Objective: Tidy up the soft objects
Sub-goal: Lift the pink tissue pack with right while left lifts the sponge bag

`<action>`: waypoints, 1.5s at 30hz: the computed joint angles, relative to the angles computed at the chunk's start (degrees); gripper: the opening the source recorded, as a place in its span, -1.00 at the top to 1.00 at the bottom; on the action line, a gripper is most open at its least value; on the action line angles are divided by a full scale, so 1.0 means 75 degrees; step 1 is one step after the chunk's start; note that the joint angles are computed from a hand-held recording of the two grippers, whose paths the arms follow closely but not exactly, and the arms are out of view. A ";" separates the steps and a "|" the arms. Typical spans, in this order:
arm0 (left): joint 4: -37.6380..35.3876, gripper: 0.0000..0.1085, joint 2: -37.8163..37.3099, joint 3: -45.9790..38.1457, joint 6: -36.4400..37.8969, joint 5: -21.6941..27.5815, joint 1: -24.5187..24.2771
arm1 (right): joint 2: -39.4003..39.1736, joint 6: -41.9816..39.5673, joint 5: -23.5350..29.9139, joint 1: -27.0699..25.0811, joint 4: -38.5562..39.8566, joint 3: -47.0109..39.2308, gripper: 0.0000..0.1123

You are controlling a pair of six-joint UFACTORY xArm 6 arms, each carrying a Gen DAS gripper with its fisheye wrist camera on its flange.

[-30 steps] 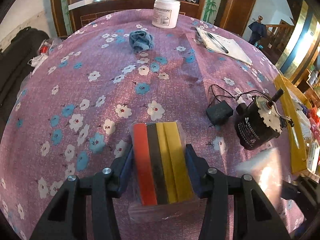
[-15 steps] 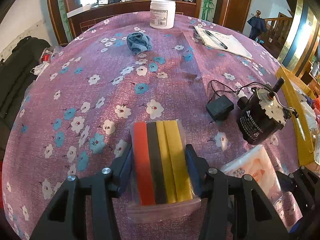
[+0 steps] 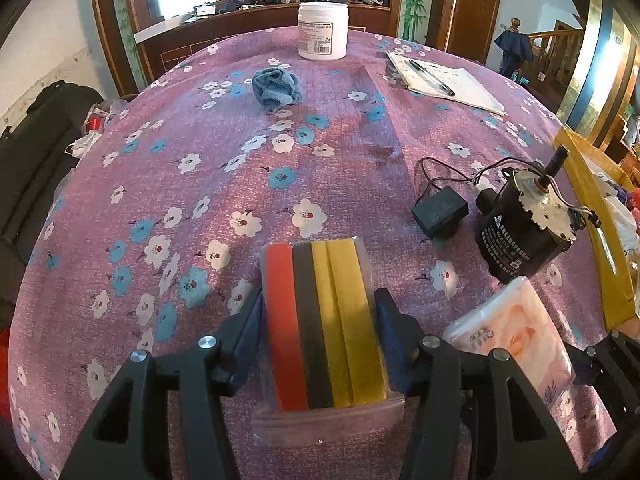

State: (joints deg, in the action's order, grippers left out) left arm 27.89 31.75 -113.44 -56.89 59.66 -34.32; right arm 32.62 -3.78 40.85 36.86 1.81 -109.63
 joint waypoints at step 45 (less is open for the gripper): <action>0.1090 0.18 -0.1170 0.1441 -0.1513 -0.1174 0.0043 | -0.0593 -0.0049 -0.1309 0.0029 0.0163 0.0881 0.01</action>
State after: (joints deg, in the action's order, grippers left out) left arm 36.06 22.97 -102.63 -68.23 50.86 -34.00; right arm 28.17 -4.14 31.03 37.08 3.04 -103.02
